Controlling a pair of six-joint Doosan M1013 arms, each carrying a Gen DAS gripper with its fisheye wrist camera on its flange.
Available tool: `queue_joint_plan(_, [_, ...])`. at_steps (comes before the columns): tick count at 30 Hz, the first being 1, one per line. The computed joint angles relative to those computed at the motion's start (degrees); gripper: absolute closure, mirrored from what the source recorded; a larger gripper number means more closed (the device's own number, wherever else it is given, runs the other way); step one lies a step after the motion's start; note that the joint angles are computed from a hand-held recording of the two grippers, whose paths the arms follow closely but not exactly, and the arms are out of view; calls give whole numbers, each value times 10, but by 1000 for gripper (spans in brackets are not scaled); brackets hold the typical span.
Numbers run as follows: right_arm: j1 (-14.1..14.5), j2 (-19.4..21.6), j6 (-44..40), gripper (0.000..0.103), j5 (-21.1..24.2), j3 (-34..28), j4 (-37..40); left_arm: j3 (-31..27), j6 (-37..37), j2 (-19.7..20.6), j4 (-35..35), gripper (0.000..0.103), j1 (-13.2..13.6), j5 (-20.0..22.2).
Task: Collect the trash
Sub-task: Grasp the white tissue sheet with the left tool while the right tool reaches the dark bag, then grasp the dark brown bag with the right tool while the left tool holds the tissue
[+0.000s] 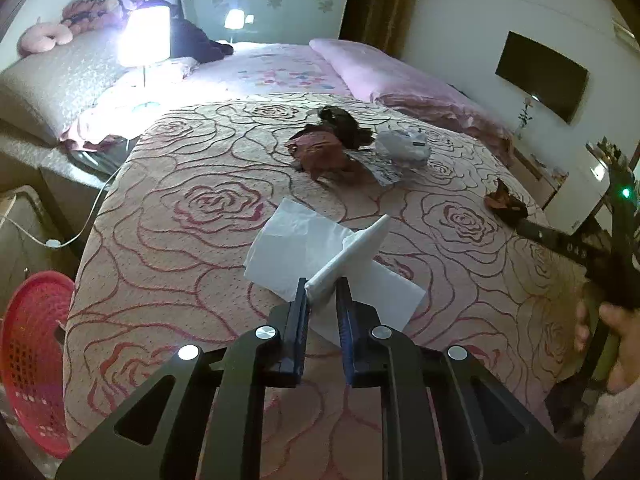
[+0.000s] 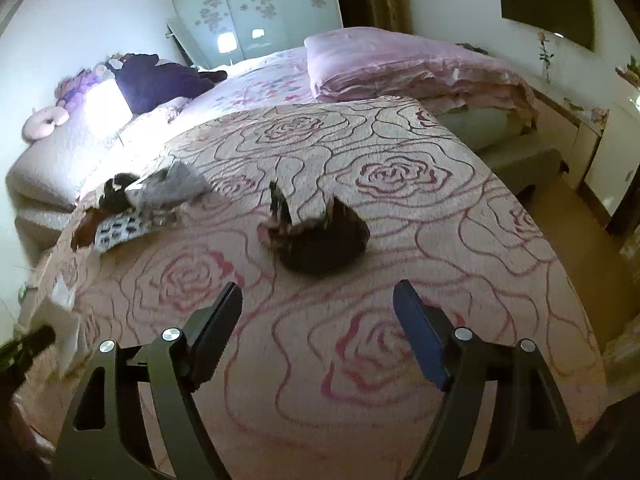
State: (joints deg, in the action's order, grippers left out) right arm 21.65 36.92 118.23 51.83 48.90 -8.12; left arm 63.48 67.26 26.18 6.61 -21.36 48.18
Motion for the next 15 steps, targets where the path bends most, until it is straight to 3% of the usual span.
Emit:
queue_joint_plan(10, [2,48,-28,28,43,-84,-18,15,-23,-10,15,90,3,-8])
queue_joint_plan(15, [2,56,-44,45,56,-97,-6,20,-37,-13,21,90,5,-9])
